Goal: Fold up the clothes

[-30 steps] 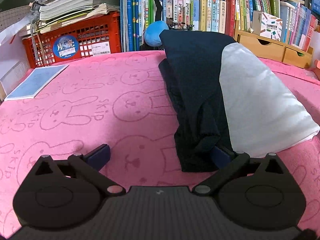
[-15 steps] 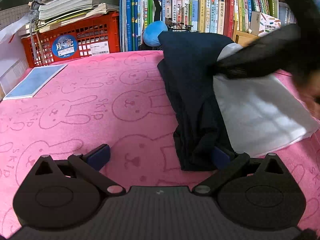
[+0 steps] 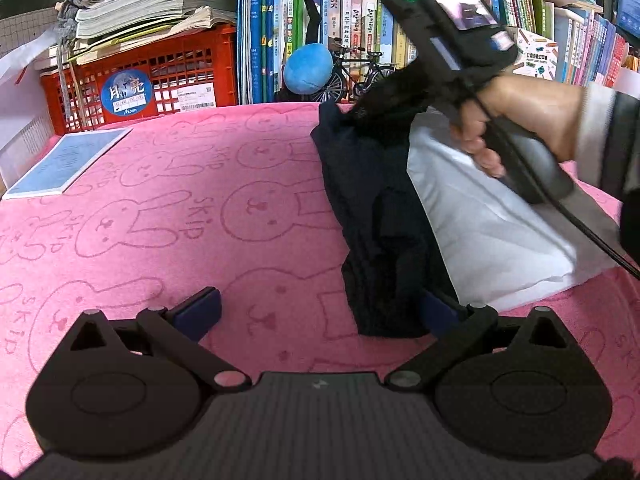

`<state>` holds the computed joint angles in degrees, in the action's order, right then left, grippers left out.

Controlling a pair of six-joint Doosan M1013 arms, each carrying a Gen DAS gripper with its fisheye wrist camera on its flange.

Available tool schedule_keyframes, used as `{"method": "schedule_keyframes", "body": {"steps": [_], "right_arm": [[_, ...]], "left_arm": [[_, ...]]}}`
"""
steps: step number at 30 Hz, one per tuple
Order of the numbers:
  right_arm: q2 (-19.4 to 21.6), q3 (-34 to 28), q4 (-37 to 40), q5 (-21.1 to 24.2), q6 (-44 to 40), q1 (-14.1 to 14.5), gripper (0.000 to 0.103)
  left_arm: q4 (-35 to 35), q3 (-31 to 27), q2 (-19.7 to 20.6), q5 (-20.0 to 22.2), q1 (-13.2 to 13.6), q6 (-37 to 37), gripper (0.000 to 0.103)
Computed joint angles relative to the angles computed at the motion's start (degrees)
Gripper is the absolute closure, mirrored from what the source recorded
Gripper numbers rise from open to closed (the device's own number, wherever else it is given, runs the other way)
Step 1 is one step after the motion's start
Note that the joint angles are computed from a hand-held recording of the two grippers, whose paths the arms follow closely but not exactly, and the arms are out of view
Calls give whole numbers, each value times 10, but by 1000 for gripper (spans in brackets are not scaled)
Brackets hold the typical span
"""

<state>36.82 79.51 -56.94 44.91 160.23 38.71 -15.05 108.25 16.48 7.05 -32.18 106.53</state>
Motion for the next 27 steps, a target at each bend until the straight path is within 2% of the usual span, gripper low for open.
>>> {"method": "schedule_keyframes", "body": {"steps": [4,8,10,12,13,14,16,19,23,25,27], "right_arm": [[16,-17,-9,-10,1,-9,99],[19,-18,-14,-31,13,-19,99],[12,-12,-6,-45,25,-23,95],[-4,7,-13,-58,71,-22,71],[-20,29,-36,-80,121,-20,43],[-39,57,-72,-112,175,-18,33],[-73,103,-143,-158,267,-13,33],[-100,135,-144,-167,235,5,38],[-98,135,-65,-130,93,33,47],[-80,124,-76,-94,67,46,46],[-66,117,-112,-85,84,49,44]], "left_arm": [[1,2,-1,-5,-1,-1,1],[-35,1,1,-3,1,32,1],[-33,3,1,-6,1,30,1],[-39,3,1,-6,1,36,1],[-44,3,1,-6,1,41,1],[-49,3,2,-6,2,46,1],[-53,3,2,-6,2,50,1],[-40,4,2,-8,1,37,1],[-20,5,2,-10,0,18,1],[-11,5,3,-10,0,9,1],[14,6,2,-12,-1,-17,1]]}}
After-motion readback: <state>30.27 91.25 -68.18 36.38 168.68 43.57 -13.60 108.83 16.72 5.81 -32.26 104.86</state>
